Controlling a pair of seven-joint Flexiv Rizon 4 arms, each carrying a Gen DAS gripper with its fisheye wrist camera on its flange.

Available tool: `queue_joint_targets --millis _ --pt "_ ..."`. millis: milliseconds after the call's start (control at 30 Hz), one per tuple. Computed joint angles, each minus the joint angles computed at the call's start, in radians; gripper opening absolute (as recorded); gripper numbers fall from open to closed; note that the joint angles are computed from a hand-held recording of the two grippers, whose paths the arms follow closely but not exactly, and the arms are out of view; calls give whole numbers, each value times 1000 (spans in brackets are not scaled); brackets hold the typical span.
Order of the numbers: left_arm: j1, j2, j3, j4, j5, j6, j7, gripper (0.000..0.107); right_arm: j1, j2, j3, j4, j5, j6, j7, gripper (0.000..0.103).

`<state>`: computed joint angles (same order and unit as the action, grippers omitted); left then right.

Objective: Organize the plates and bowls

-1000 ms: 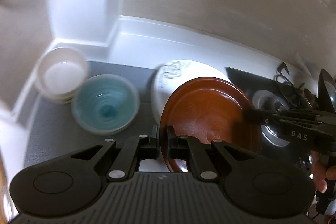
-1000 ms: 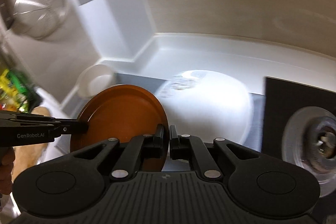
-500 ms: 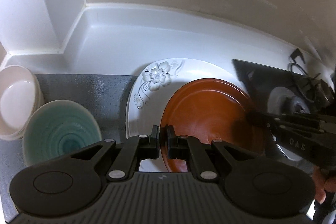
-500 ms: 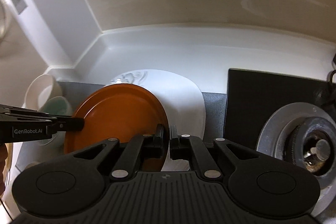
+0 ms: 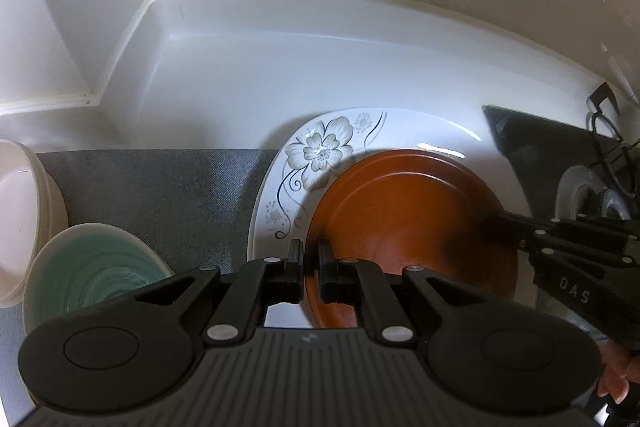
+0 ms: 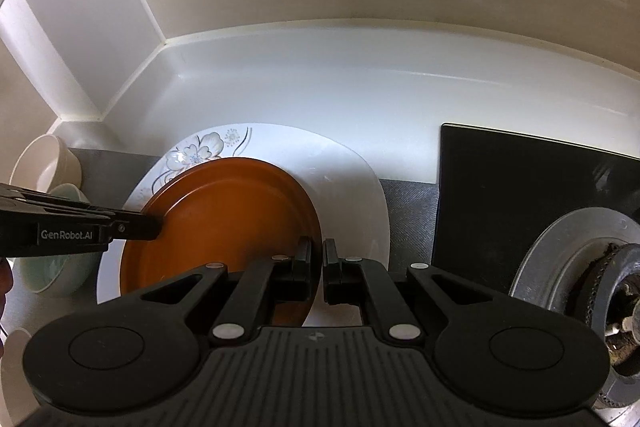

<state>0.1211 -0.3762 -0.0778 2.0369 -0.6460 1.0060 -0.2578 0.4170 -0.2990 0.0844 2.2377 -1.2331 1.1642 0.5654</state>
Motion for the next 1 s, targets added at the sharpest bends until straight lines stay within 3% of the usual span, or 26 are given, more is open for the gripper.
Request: queue_joint_targets --millis 200,267,300,333,367,433,500,600,800,1000 --pt "-6 1 -22 28 -36 65 46 8 5 -11 0 -6 14 -16 -21 7" --pt "-1 3 -34 37 -64 75 71 16 12 -14 1 -10 18 -34 -38 10" --pt "4 7 -33 35 -70 53 71 30 15 -15 0 -12 13 -41 -41 10" --pt "9 10 -35 32 -82 29 75 52 18 -16 0 -13 10 -50 -47 11" --pt "16 18 -41 35 -109 12 95 64 19 -16 -1 -14 1 -51 -50 18" --pt "17 39 -55 58 -188 14 159 101 18 -15 -2 -14 -22 -47 -51 34" --pt "-3 67 -76 103 -315 106 257 103 27 -5 1 -15 -43 -76 -42 59" --pt "-29 95 -38 113 -330 101 275 103 49 25 25 -14 -41 -170 -46 77" --pt "-55 193 26 171 -399 120 296 103 115 129 112 -3 37 -398 -43 89" --pt "-31 302 132 250 -298 62 212 103 172 195 187 -1 38 -448 57 93"
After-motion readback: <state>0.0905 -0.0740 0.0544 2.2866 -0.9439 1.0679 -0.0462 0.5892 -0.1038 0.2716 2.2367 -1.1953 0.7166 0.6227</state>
